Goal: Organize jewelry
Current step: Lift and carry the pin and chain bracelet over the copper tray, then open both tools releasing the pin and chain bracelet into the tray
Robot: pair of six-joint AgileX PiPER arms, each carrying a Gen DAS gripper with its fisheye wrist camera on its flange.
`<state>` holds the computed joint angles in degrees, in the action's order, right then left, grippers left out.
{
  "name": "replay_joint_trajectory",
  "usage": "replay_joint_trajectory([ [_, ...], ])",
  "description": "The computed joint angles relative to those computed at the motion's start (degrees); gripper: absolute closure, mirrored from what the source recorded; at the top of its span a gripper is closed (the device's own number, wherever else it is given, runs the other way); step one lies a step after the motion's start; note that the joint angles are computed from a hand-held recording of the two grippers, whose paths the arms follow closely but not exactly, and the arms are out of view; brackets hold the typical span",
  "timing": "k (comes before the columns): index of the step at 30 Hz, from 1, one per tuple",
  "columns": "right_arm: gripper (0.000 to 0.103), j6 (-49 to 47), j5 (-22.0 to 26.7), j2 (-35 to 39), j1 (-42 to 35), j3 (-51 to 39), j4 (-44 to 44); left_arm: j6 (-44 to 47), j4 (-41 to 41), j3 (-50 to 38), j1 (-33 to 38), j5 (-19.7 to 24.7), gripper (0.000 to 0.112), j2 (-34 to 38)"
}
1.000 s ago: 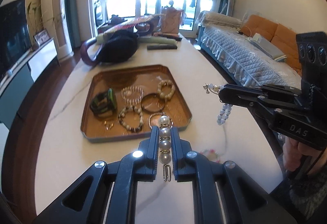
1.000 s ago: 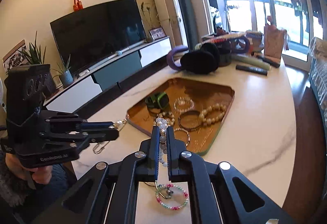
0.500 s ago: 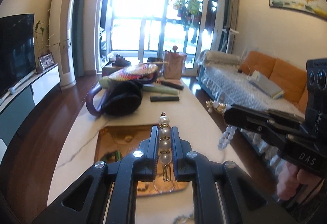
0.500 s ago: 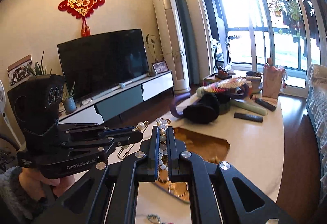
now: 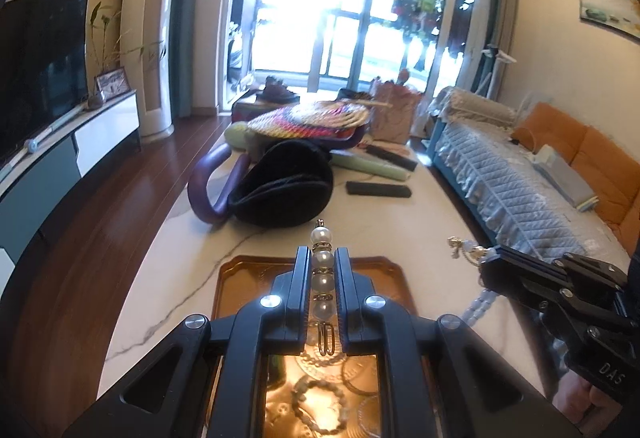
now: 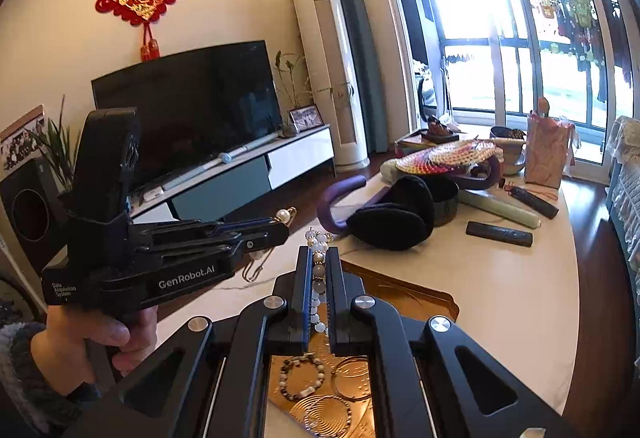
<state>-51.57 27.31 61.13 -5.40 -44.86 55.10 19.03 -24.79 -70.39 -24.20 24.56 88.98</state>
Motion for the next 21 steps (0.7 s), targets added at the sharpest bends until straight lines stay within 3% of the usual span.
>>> replay_joint_trajectory([
  [11, 0.098, -9.74, -5.72, 18.68, 0.79, -1.57, 8.16, -6.07, 5.21, -13.41, 1.81, 5.76, 0.101, 22.16],
  [21, 0.098, -13.70, -8.52, 24.96, 1.10, 0.51, 12.15, -11.35, 9.60, -17.20, 1.26, 8.03, 0.101, 27.20],
])
